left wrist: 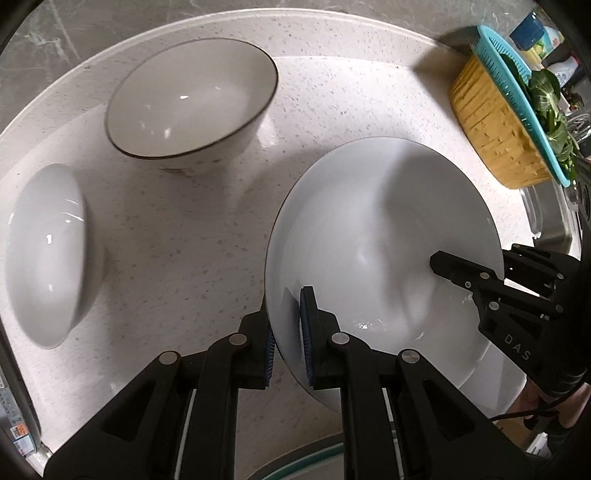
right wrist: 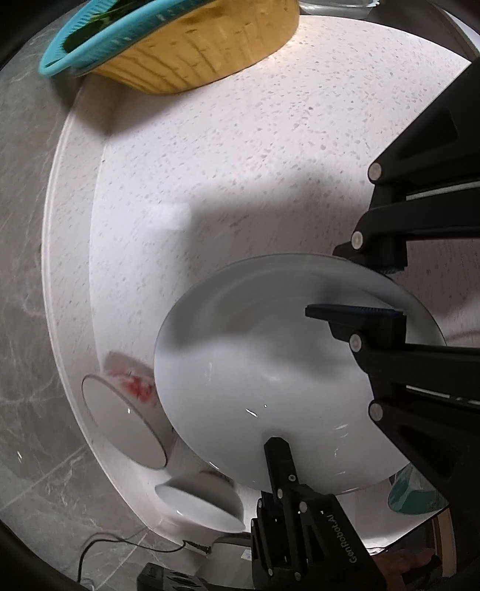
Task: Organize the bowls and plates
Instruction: 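Grip the white plate rim with both tools and lift it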
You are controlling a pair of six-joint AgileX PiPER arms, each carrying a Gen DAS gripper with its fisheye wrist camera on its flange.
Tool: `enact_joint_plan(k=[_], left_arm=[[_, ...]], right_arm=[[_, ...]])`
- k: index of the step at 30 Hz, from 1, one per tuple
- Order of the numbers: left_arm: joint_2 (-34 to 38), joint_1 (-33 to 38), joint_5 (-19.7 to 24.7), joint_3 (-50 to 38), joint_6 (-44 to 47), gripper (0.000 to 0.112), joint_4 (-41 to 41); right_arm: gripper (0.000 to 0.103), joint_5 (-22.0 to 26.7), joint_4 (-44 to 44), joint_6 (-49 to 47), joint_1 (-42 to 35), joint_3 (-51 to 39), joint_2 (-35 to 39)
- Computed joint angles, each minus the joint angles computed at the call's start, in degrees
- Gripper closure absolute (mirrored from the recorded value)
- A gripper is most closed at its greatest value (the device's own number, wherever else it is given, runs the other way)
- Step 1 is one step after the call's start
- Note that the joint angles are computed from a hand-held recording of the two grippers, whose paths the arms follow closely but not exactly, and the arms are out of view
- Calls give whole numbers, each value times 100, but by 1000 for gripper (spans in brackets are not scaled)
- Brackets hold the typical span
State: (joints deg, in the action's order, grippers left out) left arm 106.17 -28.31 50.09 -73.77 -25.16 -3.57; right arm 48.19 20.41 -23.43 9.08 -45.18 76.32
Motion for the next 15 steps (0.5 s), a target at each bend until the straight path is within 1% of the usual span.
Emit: enact_joint_plan(k=[4,5,6,7,13,15], left_arm=[[-71,-30,-130,151,-25,101,84],[-85,-21,-61,142,-28,101,100],[115,-19,-133,-96,-7,101,104],[103,-6,-75,-105,-8,101,94],[-207,15,-301,261,-126,100,108],[-342,3,-359,360,-255,96,222]], right_arm=[[88,-71,72,-132,-108,160,-69],[88,-83,77,-127,-108,174,-75],[88,-100,88,-124,-106,187,-78],[88,-115,98,-119,-103,202,-82],[87,-140,195,-243,-161,246,-69],[85,-140,243,-355,-259,296,-164]])
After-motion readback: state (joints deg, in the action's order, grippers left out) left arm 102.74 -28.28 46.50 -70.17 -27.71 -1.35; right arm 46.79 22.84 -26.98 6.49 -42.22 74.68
